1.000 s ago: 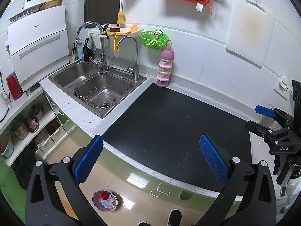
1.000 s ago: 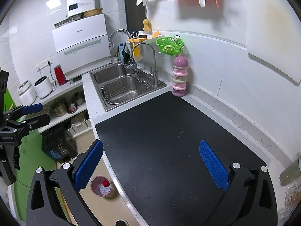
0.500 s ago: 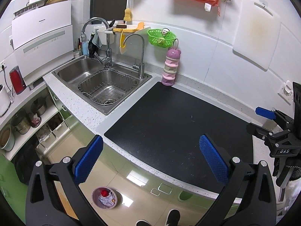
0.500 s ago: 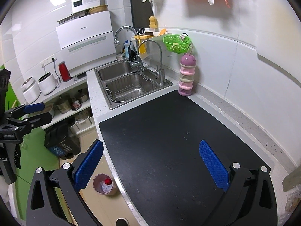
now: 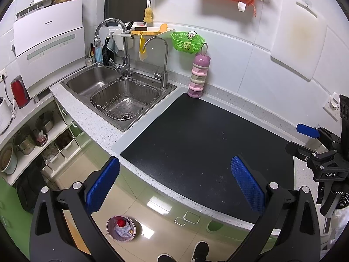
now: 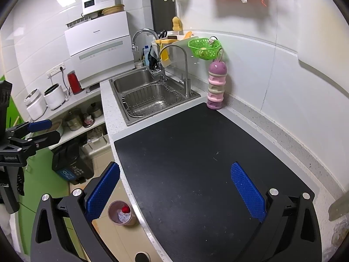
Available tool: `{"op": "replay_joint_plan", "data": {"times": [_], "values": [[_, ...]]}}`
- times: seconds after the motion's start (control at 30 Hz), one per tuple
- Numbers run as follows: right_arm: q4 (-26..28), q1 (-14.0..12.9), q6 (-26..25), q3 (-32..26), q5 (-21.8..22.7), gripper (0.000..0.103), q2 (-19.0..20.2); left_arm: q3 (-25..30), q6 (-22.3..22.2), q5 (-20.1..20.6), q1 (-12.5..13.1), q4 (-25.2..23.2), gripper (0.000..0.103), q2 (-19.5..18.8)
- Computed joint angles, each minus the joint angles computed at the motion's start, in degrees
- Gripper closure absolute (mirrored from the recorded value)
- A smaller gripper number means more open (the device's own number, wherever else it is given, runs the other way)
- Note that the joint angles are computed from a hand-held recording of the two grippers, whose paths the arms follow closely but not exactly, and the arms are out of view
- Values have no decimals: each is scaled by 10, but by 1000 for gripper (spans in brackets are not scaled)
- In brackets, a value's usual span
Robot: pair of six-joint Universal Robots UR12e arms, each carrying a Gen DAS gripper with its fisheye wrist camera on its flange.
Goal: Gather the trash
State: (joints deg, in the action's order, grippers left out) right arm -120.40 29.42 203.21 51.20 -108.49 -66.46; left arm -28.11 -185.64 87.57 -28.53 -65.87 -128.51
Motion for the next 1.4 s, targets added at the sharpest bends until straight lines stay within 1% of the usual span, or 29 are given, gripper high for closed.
{"op": "replay_joint_plan", "data": {"times": [0.43,1.4], "values": [[-3,0,4,10,-2,5,-6,3,-1,2,0,-1,3,-2],[1,1,6,8,-2,5,-5,-5,2,0,0,2,3,2]]}}
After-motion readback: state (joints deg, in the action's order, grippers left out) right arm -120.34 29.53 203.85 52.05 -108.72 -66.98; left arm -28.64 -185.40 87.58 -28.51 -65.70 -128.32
